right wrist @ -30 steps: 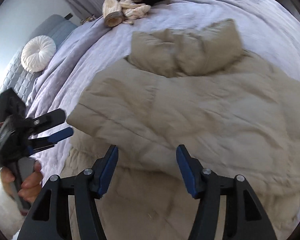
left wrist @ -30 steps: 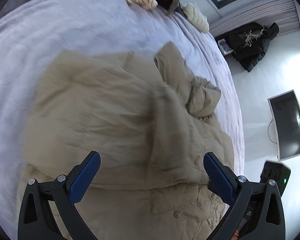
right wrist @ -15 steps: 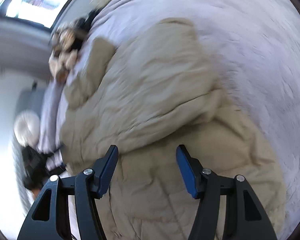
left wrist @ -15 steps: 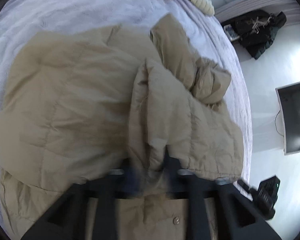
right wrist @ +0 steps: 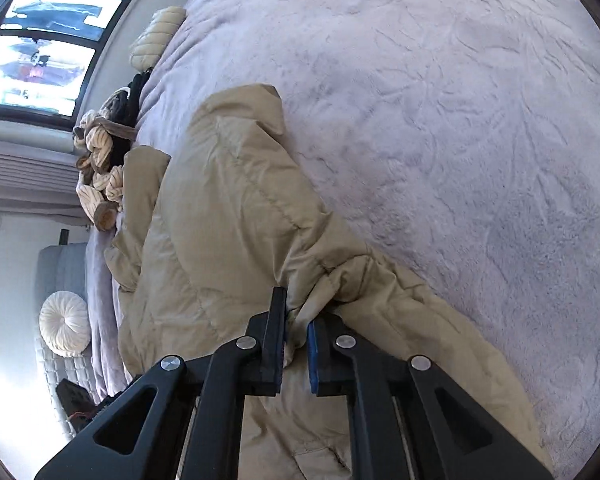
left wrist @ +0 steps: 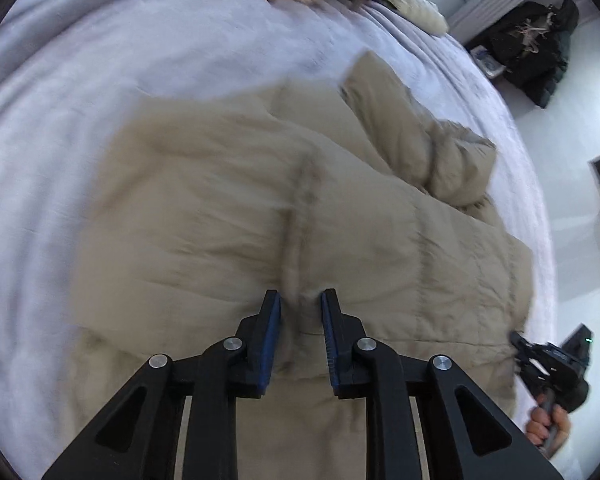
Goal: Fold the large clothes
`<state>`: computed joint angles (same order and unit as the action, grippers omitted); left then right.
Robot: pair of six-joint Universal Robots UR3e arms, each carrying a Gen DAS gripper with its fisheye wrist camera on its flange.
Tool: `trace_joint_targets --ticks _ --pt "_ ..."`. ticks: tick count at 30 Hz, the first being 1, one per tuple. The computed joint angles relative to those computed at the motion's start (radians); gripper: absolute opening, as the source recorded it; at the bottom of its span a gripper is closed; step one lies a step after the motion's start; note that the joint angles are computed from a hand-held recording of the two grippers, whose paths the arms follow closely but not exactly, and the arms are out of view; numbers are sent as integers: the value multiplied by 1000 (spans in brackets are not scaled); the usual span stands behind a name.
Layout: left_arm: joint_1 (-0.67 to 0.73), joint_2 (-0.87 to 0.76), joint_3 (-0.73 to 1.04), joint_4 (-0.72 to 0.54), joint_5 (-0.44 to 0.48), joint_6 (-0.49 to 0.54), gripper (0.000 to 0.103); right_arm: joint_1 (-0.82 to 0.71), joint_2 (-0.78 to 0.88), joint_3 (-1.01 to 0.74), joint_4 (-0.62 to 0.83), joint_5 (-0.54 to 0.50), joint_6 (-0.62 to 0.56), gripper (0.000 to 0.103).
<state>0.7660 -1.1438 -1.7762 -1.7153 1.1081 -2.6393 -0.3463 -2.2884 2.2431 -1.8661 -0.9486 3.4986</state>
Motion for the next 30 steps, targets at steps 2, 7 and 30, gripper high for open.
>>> trace_joint_targets --ticks 2,7,30 --pt "29 19 29 2 20 13 22 8 21 -22 14 -7 -12 10" --pt "-9 24 80 8 -21 -17 22 63 109 -247 240 -25 -166 22" --pt "-411 -157 -157 581 243 -441 22 10 634 -300 -261 -30 -203 16"
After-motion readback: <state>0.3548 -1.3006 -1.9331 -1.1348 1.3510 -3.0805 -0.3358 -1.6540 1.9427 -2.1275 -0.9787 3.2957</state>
